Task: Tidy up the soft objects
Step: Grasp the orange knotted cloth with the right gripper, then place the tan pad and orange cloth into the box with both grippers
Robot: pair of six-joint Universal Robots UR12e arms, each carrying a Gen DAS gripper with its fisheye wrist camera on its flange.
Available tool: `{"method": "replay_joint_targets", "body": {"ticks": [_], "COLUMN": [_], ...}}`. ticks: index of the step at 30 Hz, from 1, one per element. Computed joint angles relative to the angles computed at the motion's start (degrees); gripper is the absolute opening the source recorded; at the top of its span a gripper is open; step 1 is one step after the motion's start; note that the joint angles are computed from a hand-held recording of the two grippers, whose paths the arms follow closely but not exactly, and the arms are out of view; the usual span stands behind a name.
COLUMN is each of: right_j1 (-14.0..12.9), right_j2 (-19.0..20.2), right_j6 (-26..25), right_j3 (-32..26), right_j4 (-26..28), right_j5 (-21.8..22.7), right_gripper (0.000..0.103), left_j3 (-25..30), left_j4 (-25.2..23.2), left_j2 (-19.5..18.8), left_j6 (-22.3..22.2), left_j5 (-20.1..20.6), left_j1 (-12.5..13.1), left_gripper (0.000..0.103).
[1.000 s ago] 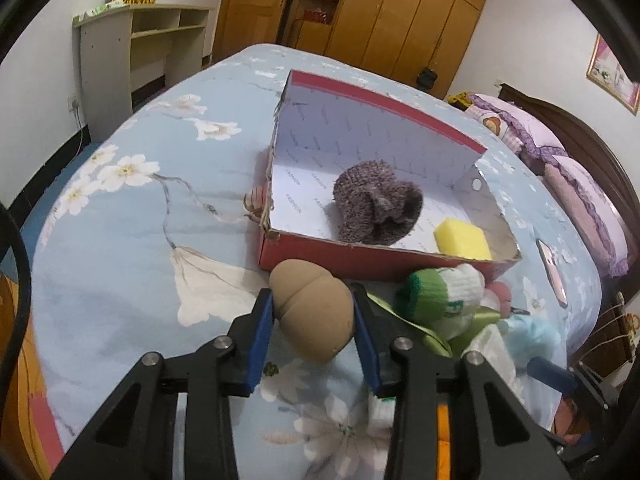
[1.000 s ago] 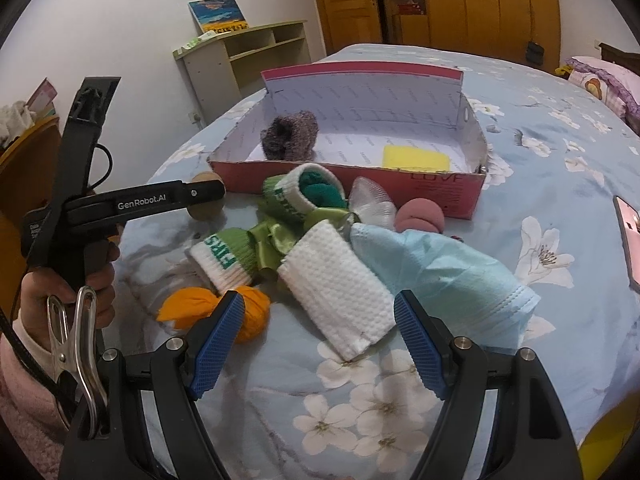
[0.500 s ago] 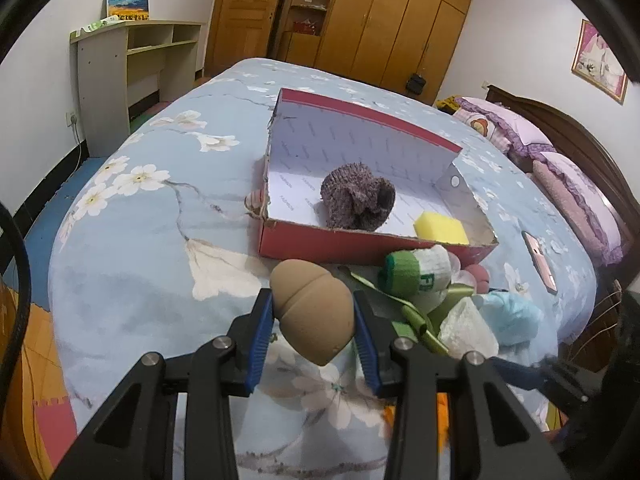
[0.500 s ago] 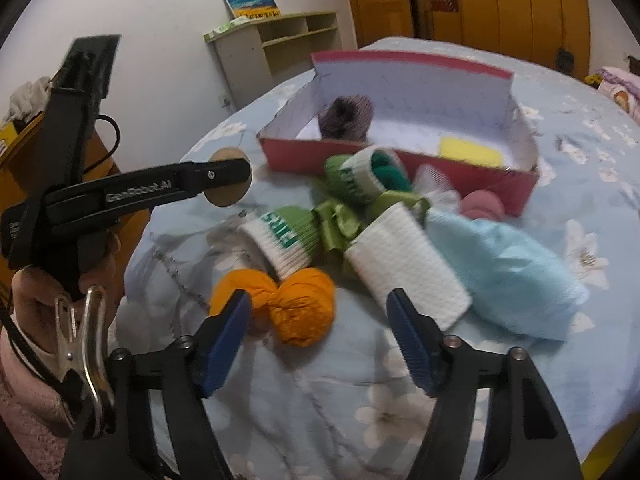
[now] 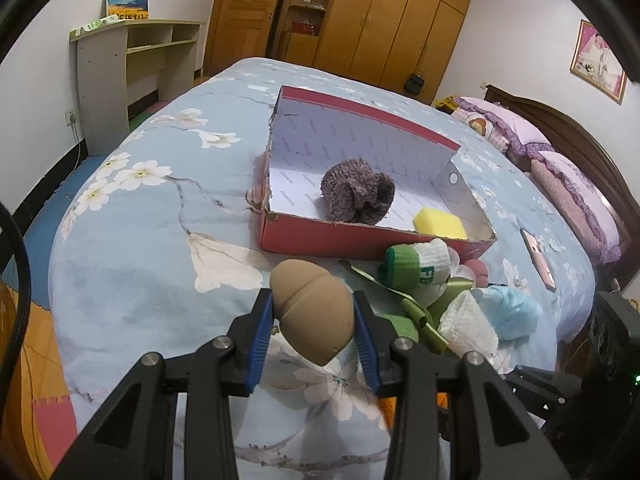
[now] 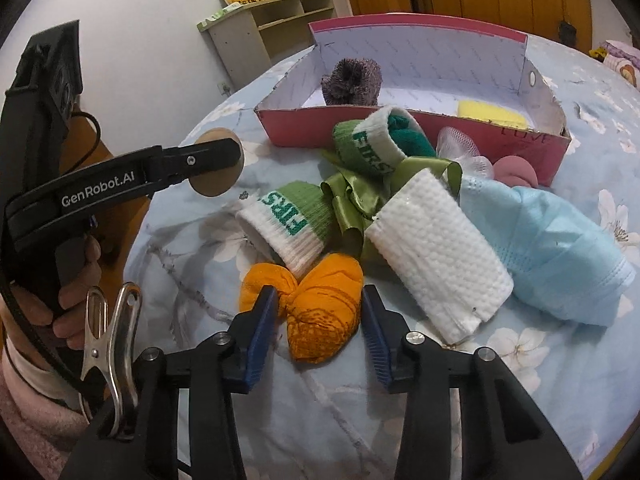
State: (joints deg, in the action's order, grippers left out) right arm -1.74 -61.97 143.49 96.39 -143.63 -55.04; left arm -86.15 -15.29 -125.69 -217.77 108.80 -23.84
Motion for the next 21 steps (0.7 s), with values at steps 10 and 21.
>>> {"method": "replay_joint_targets", "body": {"ticks": [10,21], "right_j1": [-0.5,-1.8], "right_j2": [-1.3,-2.5], "right_j6": [-2.2,-1.9], "right_j3": [0.9,0.8], "right_j4": [-0.7,-4.3], "right_j5": [2.2,4.4], "right_gripper": [0.040,0.040], "left_j3": [0.2,3.2], "left_j4": [-0.2,-1.9], "left_j2": [-0.1,-1.0], "left_j6": [0.2,2.9], "left_j5": [0.1,0.7], "left_j1": [0.0,0.0], "left_gripper": [0.040,0.040]}}
